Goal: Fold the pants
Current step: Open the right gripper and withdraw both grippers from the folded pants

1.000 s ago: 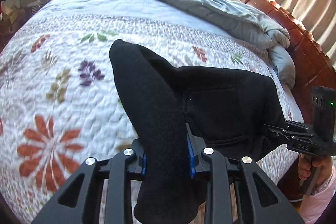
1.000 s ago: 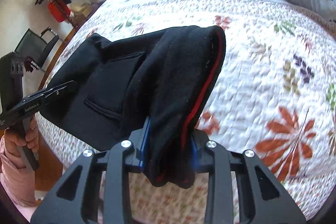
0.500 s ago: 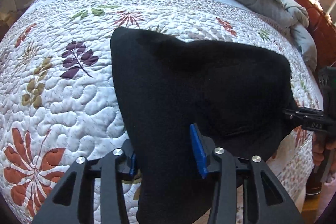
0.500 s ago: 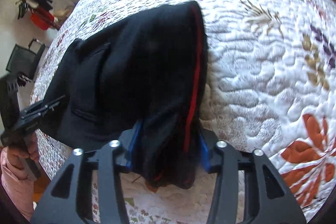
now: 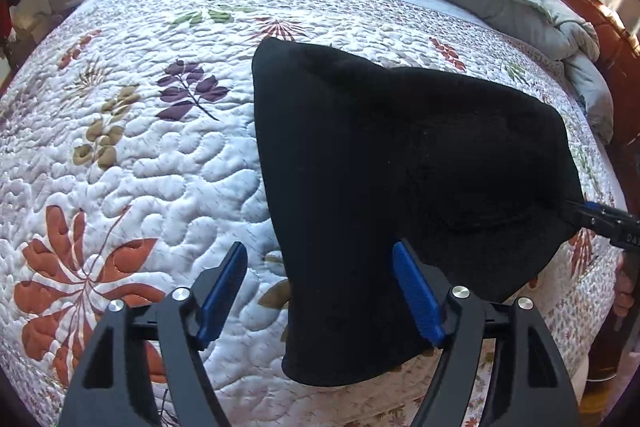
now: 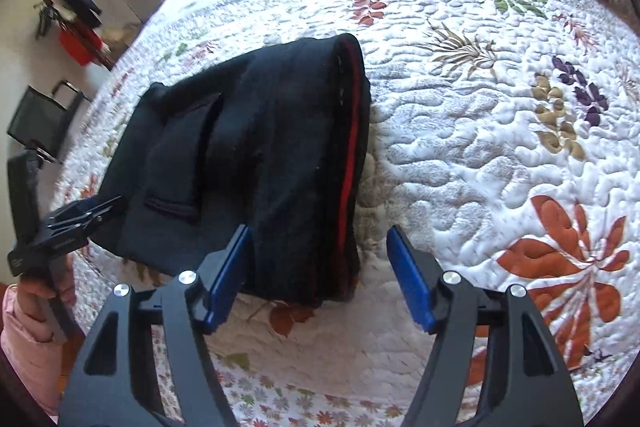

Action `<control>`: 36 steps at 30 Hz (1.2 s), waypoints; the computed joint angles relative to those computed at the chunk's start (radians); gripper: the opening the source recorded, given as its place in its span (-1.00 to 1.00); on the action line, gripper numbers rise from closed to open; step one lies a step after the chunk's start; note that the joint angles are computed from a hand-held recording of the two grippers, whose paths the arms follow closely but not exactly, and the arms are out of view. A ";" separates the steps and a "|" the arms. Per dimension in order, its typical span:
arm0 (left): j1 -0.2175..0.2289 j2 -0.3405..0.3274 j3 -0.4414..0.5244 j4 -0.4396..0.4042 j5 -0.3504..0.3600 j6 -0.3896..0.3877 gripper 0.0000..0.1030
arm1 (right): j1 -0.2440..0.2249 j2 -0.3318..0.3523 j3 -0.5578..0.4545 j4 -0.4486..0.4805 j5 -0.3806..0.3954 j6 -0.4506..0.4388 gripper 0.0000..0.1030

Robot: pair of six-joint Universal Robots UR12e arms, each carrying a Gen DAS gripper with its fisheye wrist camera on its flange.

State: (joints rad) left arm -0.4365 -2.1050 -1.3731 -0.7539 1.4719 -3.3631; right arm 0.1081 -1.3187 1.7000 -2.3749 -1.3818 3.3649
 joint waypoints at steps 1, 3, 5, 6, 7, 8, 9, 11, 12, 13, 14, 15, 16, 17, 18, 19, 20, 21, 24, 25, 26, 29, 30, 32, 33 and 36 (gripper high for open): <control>-0.001 -0.003 0.001 -0.001 0.006 0.001 0.53 | 0.002 0.006 -0.007 0.022 -0.010 0.000 0.32; 0.003 -0.011 0.002 -0.010 -0.013 -0.016 0.56 | 0.001 0.024 -0.013 0.048 -0.019 0.013 0.48; 0.009 -0.012 -0.004 -0.001 -0.035 -0.032 0.59 | -0.010 0.034 0.000 0.026 0.010 0.047 0.56; 0.011 -0.011 -0.007 0.000 -0.041 -0.035 0.59 | -0.019 0.035 0.009 0.009 0.038 0.072 0.56; 0.011 -0.009 -0.006 -0.004 -0.040 -0.035 0.59 | -0.024 0.031 0.017 -0.007 0.055 0.083 0.55; 0.010 -0.007 -0.004 -0.010 -0.034 -0.035 0.59 | -0.024 0.027 0.021 -0.022 0.058 0.085 0.54; 0.008 -0.004 -0.002 -0.018 -0.023 -0.035 0.59 | -0.023 0.022 0.027 -0.038 0.059 0.087 0.52; 0.002 0.001 0.008 -0.041 0.004 -0.037 0.58 | -0.021 0.006 0.036 -0.060 0.067 0.094 0.56; -0.002 0.003 0.014 -0.053 0.021 -0.038 0.59 | -0.021 0.000 0.039 -0.072 0.072 0.099 0.59; -0.008 0.005 0.021 -0.070 0.046 -0.039 0.62 | -0.018 -0.008 0.040 -0.078 0.057 0.108 0.60; -0.013 0.006 0.028 -0.082 0.064 -0.039 0.66 | -0.015 -0.013 0.038 -0.078 0.038 0.109 0.60; -0.018 0.009 0.030 -0.087 0.078 -0.038 0.67 | -0.008 -0.020 0.037 -0.076 0.009 0.109 0.62; -0.020 0.013 0.027 -0.084 0.083 -0.035 0.70 | -0.007 -0.023 0.034 -0.069 -0.005 0.107 0.63; -0.024 0.019 0.023 -0.079 0.089 -0.033 0.74 | -0.004 -0.028 0.034 -0.062 -0.019 0.107 0.63; -0.026 0.024 0.019 -0.076 0.097 -0.033 0.76 | -0.004 -0.036 0.040 -0.059 -0.029 0.105 0.63; -0.029 0.030 0.015 -0.073 0.105 -0.034 0.76 | 0.001 -0.042 0.043 -0.056 -0.036 0.105 0.63; -0.032 0.034 0.011 -0.070 0.112 -0.035 0.77 | 0.004 -0.047 0.048 -0.055 -0.039 0.103 0.64; -0.034 0.038 0.008 -0.069 0.118 -0.037 0.78 | 0.010 -0.051 0.047 -0.047 -0.049 0.102 0.65; -0.037 0.050 -0.005 -0.072 0.134 -0.044 0.80 | 0.023 -0.059 0.047 -0.026 -0.078 0.097 0.67; -0.041 0.055 -0.012 -0.072 0.143 -0.048 0.80 | 0.028 -0.060 0.049 -0.018 -0.089 0.097 0.67; -0.043 0.055 -0.013 -0.074 0.150 -0.051 0.80 | 0.032 -0.062 0.050 -0.013 -0.094 0.099 0.67; -0.043 0.062 -0.024 -0.073 0.155 -0.065 0.80 | 0.042 -0.060 0.050 0.005 -0.103 0.110 0.68; -0.043 0.062 -0.025 -0.077 0.155 -0.071 0.80 | 0.045 -0.062 0.054 0.005 -0.104 0.116 0.69; -0.040 0.064 -0.032 -0.096 0.147 -0.086 0.80 | 0.051 -0.058 0.056 0.015 -0.103 0.121 0.69; -0.039 0.065 -0.035 -0.101 0.145 -0.092 0.80 | 0.056 -0.057 0.055 0.023 -0.113 0.122 0.69; -0.039 0.079 -0.056 -0.093 0.132 -0.107 0.80 | 0.066 -0.057 0.060 0.037 -0.122 0.132 0.69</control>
